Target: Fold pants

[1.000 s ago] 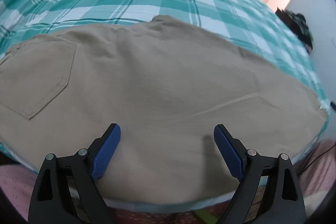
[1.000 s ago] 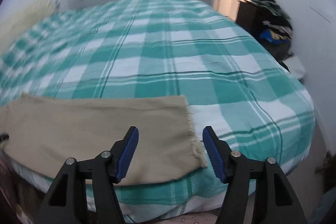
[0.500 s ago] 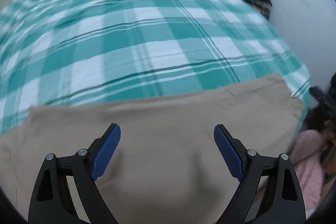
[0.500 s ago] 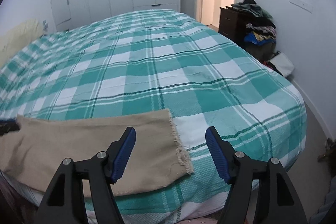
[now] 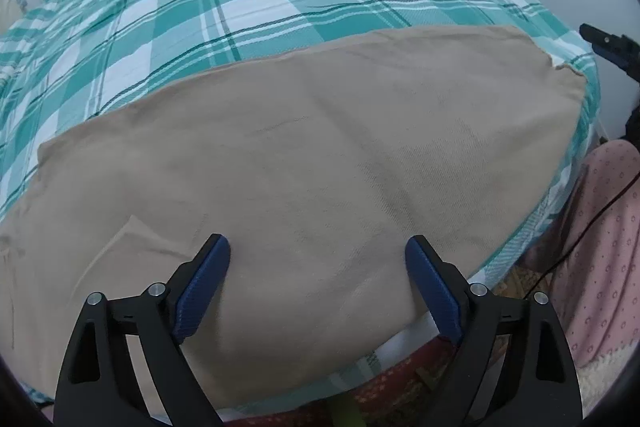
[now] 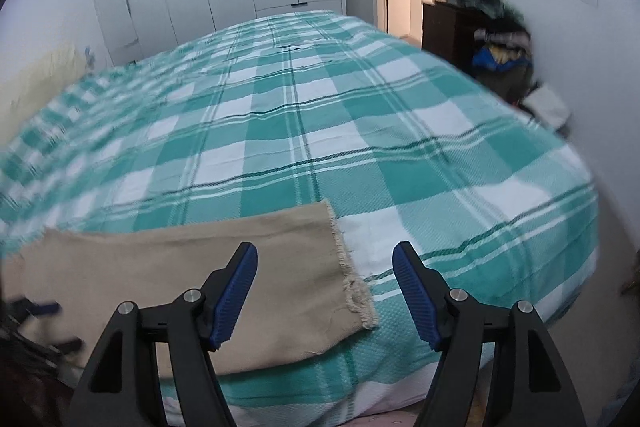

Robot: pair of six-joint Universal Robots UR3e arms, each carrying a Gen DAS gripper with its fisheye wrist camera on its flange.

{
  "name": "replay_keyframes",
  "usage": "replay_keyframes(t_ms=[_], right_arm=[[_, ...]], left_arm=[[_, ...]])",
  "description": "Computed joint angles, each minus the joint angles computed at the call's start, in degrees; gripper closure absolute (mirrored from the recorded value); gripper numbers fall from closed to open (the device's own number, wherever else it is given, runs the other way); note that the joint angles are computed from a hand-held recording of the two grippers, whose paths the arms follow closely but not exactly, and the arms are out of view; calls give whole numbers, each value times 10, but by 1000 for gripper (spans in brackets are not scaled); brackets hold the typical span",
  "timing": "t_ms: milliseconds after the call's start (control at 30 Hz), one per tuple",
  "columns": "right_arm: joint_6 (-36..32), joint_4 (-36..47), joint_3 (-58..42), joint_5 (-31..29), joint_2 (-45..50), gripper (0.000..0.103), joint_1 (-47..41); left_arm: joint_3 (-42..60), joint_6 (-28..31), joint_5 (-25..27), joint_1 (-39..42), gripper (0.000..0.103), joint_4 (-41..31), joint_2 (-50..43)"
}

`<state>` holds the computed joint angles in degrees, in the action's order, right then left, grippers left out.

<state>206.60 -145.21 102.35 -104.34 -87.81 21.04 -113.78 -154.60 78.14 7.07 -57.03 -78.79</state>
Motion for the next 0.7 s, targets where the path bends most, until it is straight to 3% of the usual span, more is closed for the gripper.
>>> replay_keyframes(t_ms=[167,367,633,700], right_arm=[[90,-25,134,230,-136,33,-149],[137,48,191,398,-187,33,-236],[169,-11,157,419,-31,35,-201],[171,-66,160,437,-4,44,-200]], left_arm=[[-12,-6,-5,3,12,10,6],[-16,-12,-14,9,11,15,4],[-13,-10,-18,12,10,9,4],[-13,-12,-17,12,10,9,4]])
